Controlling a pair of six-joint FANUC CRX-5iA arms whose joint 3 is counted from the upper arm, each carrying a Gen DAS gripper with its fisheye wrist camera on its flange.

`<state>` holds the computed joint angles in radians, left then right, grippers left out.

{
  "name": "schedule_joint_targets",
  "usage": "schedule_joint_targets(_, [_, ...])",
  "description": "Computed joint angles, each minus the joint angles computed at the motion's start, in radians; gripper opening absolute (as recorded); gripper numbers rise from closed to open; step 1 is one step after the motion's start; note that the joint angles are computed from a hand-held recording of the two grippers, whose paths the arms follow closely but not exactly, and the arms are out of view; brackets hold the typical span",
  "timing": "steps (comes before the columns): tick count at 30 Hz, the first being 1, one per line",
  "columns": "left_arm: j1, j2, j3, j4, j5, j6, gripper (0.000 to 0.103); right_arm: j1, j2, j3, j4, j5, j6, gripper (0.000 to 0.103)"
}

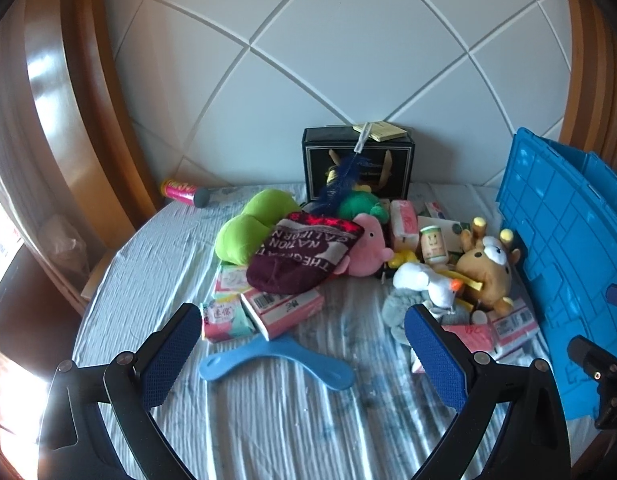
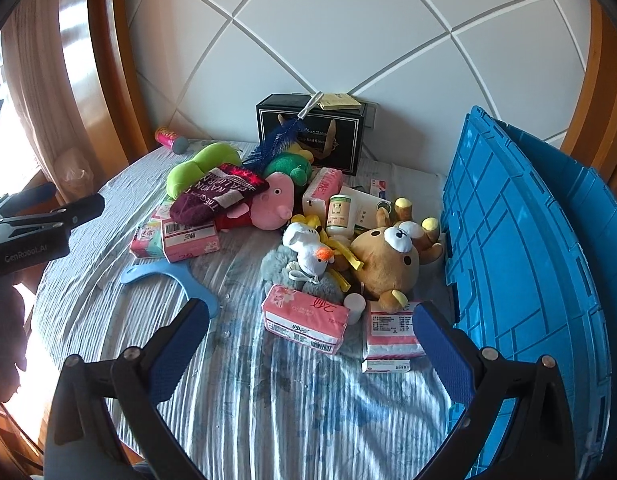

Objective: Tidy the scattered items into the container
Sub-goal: 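Move both tools toward the pile of items on the bed, then close the left tool on the maroon knit sock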

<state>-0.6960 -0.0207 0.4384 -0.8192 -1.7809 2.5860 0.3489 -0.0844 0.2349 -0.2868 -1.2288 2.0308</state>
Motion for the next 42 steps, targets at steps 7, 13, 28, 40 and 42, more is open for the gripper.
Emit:
schedule_joint_targets(7, [0.14,-0.051,-0.112,0.099,0.161,-0.08,0.103,0.079,0.026,0.003,0.097,0.069,-0.103,0.103])
schedule_joint_targets(13, [0.27,-0.077,-0.197,0.2,0.287,-0.152,0.102,0.138,0.069,-0.005,0.195,0.093,-0.18,0.103])
schedule_joint_targets(28, [0.492,0.019,-0.291,0.321,0.476,-0.333,0.103,0.17,0.148,0.011,0.295,0.081,-0.251,0.103])
schedule_joint_targets(40, [0.607,0.088,-0.348,0.432,0.561,-0.479,0.065,0.171,0.18,0.024,0.305,0.059,-0.256,0.103])
schedule_joint_targets(42, [0.639,0.092,-0.362,0.499,0.573,-0.523,0.023,0.172,0.183,0.026,0.303,0.057,-0.255,0.103])
